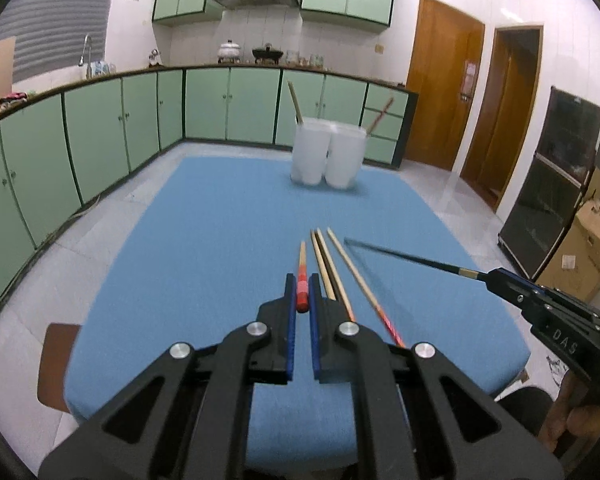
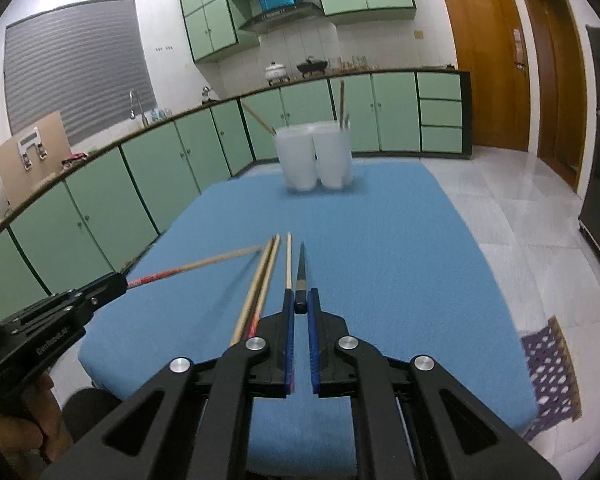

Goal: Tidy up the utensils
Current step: 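Lift both chopsticks and carry them toward the white holder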

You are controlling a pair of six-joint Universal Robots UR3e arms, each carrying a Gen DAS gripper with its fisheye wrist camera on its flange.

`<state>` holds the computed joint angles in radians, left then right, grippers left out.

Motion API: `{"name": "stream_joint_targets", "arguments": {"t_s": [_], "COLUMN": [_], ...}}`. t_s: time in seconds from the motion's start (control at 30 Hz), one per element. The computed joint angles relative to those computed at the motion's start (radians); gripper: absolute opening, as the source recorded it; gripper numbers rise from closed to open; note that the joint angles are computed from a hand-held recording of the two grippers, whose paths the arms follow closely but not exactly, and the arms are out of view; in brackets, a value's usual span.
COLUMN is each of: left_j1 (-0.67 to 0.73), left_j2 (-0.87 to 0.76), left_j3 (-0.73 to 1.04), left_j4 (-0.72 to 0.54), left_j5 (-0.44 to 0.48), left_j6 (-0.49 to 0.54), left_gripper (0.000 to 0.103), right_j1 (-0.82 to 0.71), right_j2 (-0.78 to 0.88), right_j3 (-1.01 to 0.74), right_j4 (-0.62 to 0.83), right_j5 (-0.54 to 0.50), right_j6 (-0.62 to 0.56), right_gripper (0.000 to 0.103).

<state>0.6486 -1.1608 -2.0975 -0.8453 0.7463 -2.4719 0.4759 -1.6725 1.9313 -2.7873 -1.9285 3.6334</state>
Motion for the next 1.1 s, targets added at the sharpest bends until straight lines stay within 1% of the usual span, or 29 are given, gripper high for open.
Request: {"name": "stream_joint_targets", "arguments": {"t_s": [0.07, 0.2, 0.3, 0.43, 0.6, 0.63, 0.77, 0.87, 0.93, 1.03, 1.1], "left_j1": [-0.007, -0.040, -0.069, -0.109, -0.177, -0.183, -0.226, -0.253, -0.275, -0.300, -0.311], "left_j2": [-0.027, -0.102, -0.162, -0.239, -0.390, -0.410, -0.535, -0.622, -0.682, -0.751, -0.777], "left_j3": [0.057, 0.178, 0.279, 0.409, 0.654, 0.687, 0.883, 1.020, 1.119, 1.251, 1.311], "left_j4": [-0.008, -0.027, -0.068, -0.148, -0.269, -0.281, -0.346, -0.395, -0.435, -0.498, -0.518], "left_j5": [-0.004, 0.008, 0.030, 0.060, 0.104, 0.106, 0.131, 0.147, 0.163, 0.180, 0.187], "left_j6": [-0.014, -0.040, -0.053, -0.045, -0.044, -0.044, -0.058, -0.072, -0.077, -0.085, -0.088], "left_gripper": [0.005, 0.005, 0.005, 0.005, 0.005, 0.005, 0.005, 0.005, 0.005, 0.005, 0.005], "right_j1": [-0.021, -0.043, -0.065, -0.106, -0.149, -0.153, -0.193, -0.214, -0.225, -0.239, -0.241], "right_j2": [-0.004, 0.017, 0.045, 0.097, 0.212, 0.231, 0.347, 0.411, 0.468, 0.519, 0.545], "right_j3": [-0.054, -0.167, -0.260, -0.395, -0.634, -0.670, -0.907, -1.039, -1.151, -1.259, -1.321], "right_j4": [0.042, 0.118, 0.178, 0.276, 0.431, 0.454, 0.617, 0.710, 0.781, 0.853, 0.886], "right_j5": [0.022, 0.032, 0.053, 0.113, 0.172, 0.177, 0.235, 0.264, 0.270, 0.289, 0.287], "right_j6": [-0.029, -0.092, -0.136, -0.185, -0.257, -0.268, -0.305, -0.328, -0.347, -0.350, -0.352], "right_gripper": [0.006, 0.006, 0.006, 0.006, 0.006, 0.006, 0.006, 0.006, 0.006, 0.006, 0.006]}}
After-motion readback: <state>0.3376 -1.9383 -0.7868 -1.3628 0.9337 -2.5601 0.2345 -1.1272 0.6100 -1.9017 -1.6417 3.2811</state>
